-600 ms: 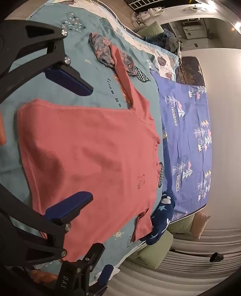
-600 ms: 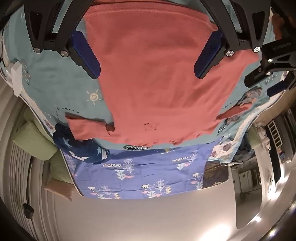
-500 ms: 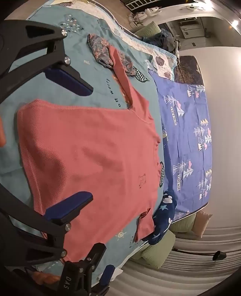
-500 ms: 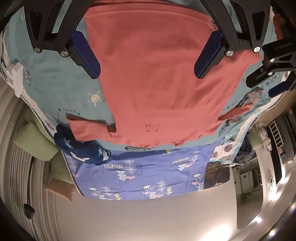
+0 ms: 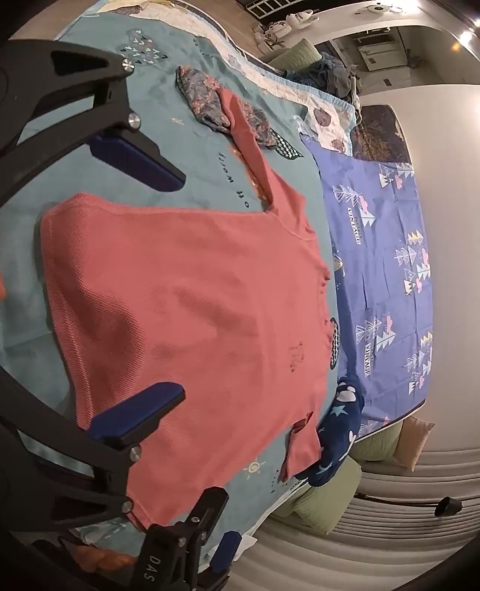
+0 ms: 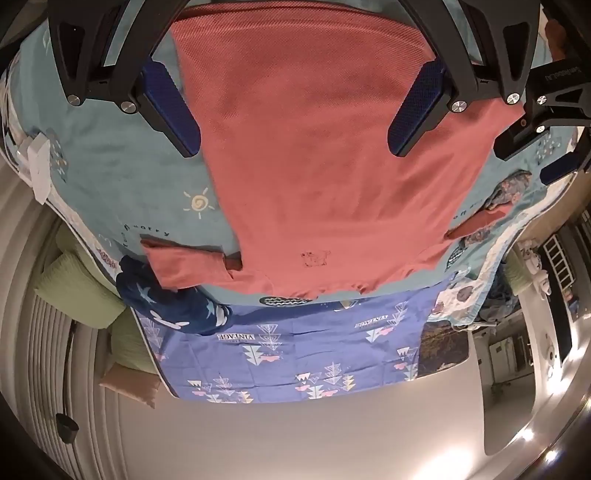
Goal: Fold small clothes
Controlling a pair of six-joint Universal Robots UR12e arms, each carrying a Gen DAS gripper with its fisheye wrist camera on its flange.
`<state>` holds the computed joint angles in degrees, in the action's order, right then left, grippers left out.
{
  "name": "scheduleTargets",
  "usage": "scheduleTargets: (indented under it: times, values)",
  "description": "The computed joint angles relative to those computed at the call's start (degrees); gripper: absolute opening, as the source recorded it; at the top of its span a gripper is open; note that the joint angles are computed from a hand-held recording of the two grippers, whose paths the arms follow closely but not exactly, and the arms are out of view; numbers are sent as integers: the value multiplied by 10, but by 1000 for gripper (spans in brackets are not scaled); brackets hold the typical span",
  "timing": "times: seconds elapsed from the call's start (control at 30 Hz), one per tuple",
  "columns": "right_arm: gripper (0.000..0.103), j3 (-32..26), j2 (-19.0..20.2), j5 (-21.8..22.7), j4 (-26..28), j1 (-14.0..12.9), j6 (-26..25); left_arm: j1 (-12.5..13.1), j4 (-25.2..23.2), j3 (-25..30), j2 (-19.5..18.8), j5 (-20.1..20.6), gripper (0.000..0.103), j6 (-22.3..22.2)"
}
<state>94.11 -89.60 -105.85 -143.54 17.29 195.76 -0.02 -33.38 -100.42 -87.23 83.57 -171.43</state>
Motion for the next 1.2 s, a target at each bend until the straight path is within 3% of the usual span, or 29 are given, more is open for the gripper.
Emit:
scheduleTargets:
  times: [0.7, 0.83, 1.03, 1.2]
  values:
    - [103, 2, -2, 0, -1, -3, 0, -8, -13, 2, 3, 28, 103, -4]
    - [103, 1, -1, -16, -3, 2, -8, -11, -15, 5, 2, 41, 103, -9]
    - [103, -18, 14, -91, 20, 29, -46, -7, -5, 2, 5, 37, 103, -19]
    - [103, -10, 9, -70, -12, 25, -46, -4, 8, 0, 6, 31, 103, -21]
